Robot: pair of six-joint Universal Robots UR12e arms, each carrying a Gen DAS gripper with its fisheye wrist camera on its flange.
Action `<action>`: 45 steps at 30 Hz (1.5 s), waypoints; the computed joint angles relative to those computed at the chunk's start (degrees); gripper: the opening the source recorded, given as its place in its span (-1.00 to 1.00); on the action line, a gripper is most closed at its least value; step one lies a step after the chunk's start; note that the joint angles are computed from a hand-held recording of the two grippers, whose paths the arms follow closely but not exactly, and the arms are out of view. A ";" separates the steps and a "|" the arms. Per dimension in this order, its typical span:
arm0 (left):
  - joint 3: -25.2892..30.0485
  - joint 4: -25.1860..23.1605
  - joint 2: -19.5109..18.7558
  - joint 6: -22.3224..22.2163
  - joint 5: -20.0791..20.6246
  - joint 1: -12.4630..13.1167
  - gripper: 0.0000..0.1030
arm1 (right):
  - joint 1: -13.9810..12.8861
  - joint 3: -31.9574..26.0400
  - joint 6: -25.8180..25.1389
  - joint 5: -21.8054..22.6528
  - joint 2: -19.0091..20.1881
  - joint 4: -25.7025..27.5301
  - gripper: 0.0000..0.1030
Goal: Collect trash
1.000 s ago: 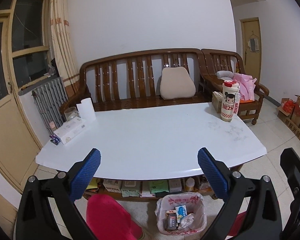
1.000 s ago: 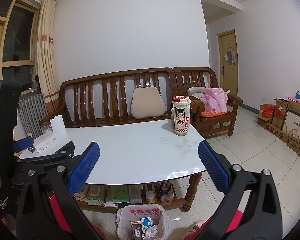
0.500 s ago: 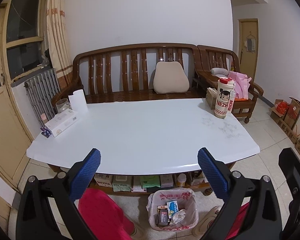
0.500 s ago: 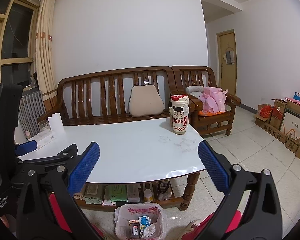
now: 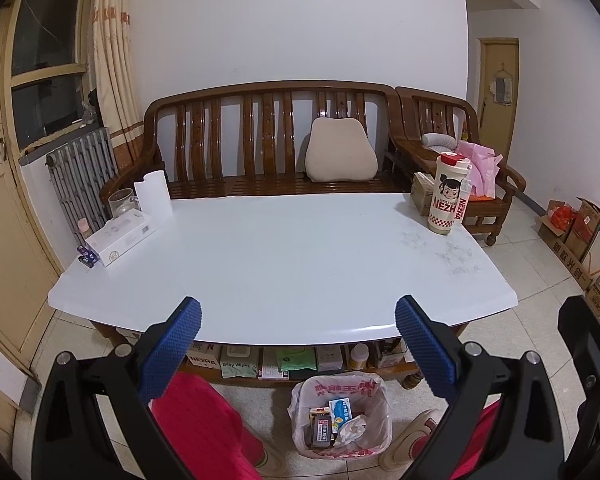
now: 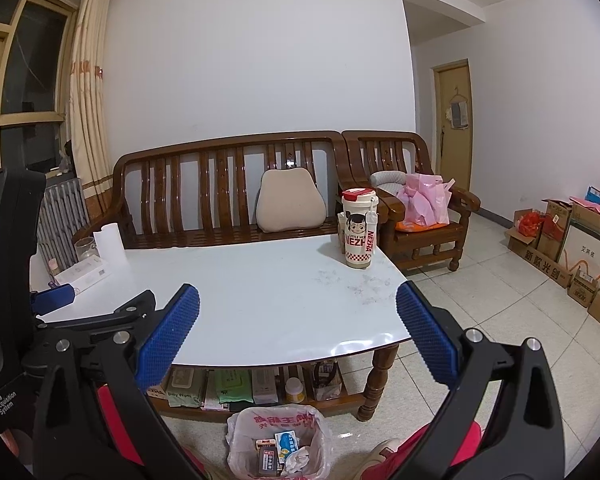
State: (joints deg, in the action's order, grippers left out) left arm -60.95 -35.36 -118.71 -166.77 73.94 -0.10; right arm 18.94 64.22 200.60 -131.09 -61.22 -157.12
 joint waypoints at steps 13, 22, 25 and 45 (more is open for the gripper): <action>0.10 -0.44 -0.18 -0.26 0.59 -0.05 0.85 | -0.18 0.34 0.31 0.61 -0.11 0.32 0.87; 0.30 -0.66 -0.34 -0.32 0.68 -0.08 0.85 | -0.21 0.30 0.21 0.55 -0.07 0.37 0.87; 0.21 -0.67 -0.29 -0.27 0.67 -0.09 0.85 | -0.24 0.46 0.21 0.65 -0.14 0.26 0.87; -0.02 -0.37 -0.32 -0.17 1.30 -0.19 0.85 | -0.49 0.53 -0.10 1.02 -0.19 0.38 0.87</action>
State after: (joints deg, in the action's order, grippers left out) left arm -60.98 -35.73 -119.03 -166.94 75.23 -0.29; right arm 18.46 64.75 200.50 -130.07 -61.41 -156.74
